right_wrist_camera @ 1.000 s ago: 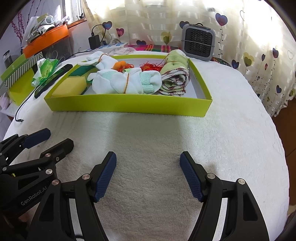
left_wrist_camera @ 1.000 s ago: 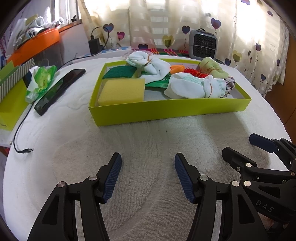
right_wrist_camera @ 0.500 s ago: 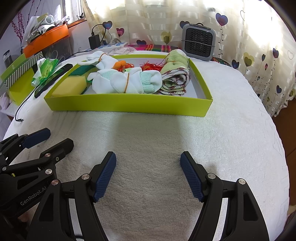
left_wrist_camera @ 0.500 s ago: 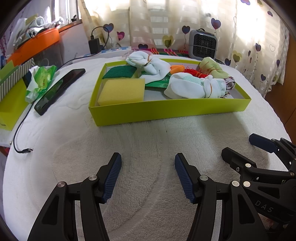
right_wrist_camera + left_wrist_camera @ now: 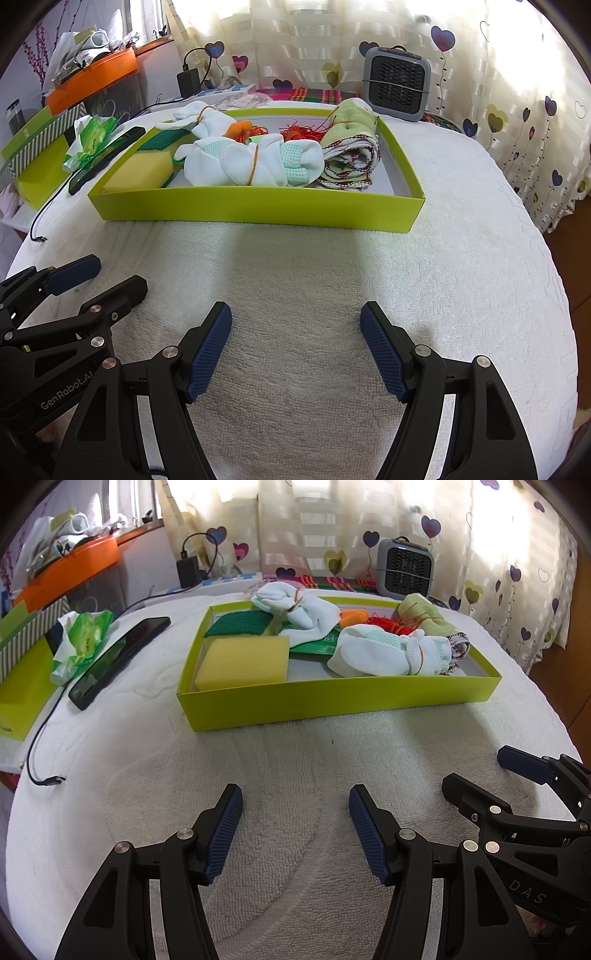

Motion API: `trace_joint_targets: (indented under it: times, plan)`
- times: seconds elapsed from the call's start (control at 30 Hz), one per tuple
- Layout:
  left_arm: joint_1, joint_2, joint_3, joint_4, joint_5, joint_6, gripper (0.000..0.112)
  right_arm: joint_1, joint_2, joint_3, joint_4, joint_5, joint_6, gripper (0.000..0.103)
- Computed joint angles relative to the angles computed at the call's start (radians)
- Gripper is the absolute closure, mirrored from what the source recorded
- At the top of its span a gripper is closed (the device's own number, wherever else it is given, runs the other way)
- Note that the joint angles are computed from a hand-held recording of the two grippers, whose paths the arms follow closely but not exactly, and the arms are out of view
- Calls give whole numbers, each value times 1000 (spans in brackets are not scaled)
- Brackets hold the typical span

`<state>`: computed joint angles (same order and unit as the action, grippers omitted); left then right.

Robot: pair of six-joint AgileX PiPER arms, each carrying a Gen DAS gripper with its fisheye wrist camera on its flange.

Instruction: Organize soft objects

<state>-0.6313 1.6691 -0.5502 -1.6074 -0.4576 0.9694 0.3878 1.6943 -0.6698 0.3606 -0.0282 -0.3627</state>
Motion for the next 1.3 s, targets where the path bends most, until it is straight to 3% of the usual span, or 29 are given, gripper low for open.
trace_joint_targets:
  times: [1.3]
  plan:
    - [0,0,0,1,0,0,52,1,0,0,35,0,-35,30]
